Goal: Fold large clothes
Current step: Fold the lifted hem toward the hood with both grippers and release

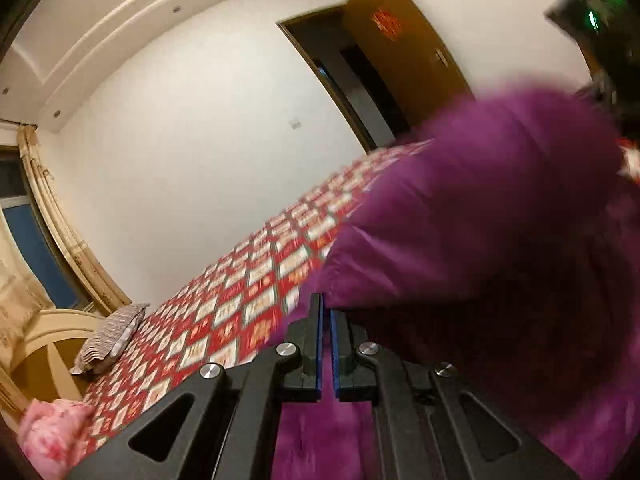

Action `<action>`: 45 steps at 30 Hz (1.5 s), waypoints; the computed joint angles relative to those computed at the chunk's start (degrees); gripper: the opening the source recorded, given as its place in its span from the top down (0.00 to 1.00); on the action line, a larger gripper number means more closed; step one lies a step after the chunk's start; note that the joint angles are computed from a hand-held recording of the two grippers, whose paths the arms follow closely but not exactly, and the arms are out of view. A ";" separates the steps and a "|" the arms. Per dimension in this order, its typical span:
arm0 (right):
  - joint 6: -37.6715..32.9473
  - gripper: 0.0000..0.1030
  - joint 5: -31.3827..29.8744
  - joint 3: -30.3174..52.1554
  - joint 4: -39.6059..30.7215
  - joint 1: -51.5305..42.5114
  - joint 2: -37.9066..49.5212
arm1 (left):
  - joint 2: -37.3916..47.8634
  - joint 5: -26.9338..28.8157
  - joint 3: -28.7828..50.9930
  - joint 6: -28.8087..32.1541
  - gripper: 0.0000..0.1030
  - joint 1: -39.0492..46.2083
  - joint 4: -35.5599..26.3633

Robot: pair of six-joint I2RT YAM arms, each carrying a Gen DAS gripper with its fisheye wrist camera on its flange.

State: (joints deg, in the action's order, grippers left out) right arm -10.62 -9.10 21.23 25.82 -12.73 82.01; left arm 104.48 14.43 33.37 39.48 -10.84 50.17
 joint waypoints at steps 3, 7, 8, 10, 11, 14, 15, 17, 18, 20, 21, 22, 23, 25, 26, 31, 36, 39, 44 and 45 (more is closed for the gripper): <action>-1.44 0.93 -2.46 -3.36 -7.49 -2.64 -7.58 | -2.53 1.05 0.22 0.35 0.96 3.39 -7.42; 0.08 0.76 -2.44 -2.09 -18.31 -3.82 -13.70 | -2.70 -0.74 6.48 -5.19 0.35 5.07 -15.20; 1.22 0.59 -2.66 -1.08 -20.30 -3.72 -14.33 | -3.02 -2.00 7.75 -7.77 0.18 5.06 -15.93; 4.97 0.49 -1.95 0.58 -22.66 -2.16 -15.88 | -3.91 -2.15 8.78 -16.62 0.02 5.27 -13.24; 6.74 0.49 -1.28 1.46 -22.50 -0.91 -15.58 | -3.80 -1.99 10.44 -19.67 0.02 5.02 -14.27; 12.94 0.49 4.23 6.63 -21.05 6.89 -10.98 | 1.06 -7.05 21.45 -23.72 0.02 0.51 -25.55; 13.79 0.49 5.89 7.92 -21.03 8.95 -8.94 | 2.69 -9.90 23.49 -24.59 0.02 -1.66 -27.37; 16.81 0.51 5.77 11.90 -19.76 11.67 -1.71 | 5.97 -15.09 26.02 -24.51 0.02 -5.85 -31.02; 18.19 0.51 5.60 14.85 -20.45 12.79 3.21 | 5.05 -16.68 23.95 -24.17 0.02 -7.65 -32.24; 19.53 0.53 5.06 16.80 -22.30 13.89 8.13 | 6.74 -20.81 20.29 -21.77 0.02 -10.48 -30.09; 19.51 0.53 5.15 16.56 -23.00 14.39 8.82 | 7.13 -21.61 18.00 -20.12 0.02 -11.32 -28.40; 18.82 0.53 5.93 15.40 -23.28 15.15 9.45 | 7.57 -21.59 15.79 -18.30 0.02 -11.58 -26.50; 17.83 0.54 7.25 13.78 -23.21 16.03 9.98 | 8.29 -22.59 13.27 -16.77 0.02 -12.16 -23.49; 16.37 0.55 7.87 11.13 -22.41 16.52 11.27 | 9.51 -23.36 8.84 -15.69 0.02 -12.61 -16.79; 15.78 0.55 7.47 9.68 -21.37 16.28 11.74 | 9.14 -22.87 7.99 -15.93 0.02 -12.47 -16.21; 13.91 0.55 6.95 7.62 -20.79 15.03 11.15 | 5.09 -22.15 9.69 -16.78 0.02 -12.30 -22.53; 11.87 0.55 6.18 10.08 -30.43 13.71 5.37 | -6.21 -17.10 10.19 -18.62 0.02 -9.25 -25.65; 12.43 0.54 5.78 11.86 -35.05 12.03 -0.50 | -5.30 -17.35 17.69 -22.03 0.02 -8.29 -29.73; 24.71 0.44 8.11 18.99 -29.04 8.87 4.22 | 7.97 -31.26 35.08 -31.75 0.02 -11.39 -37.71; 28.28 0.42 9.94 20.29 -25.83 9.00 7.42 | 10.72 -33.29 38.02 -34.20 0.02 -12.07 -40.16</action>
State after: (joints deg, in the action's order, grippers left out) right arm 17.67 0.85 41.52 -0.02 -3.73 89.44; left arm 115.20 -18.86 71.39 5.28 -22.91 10.01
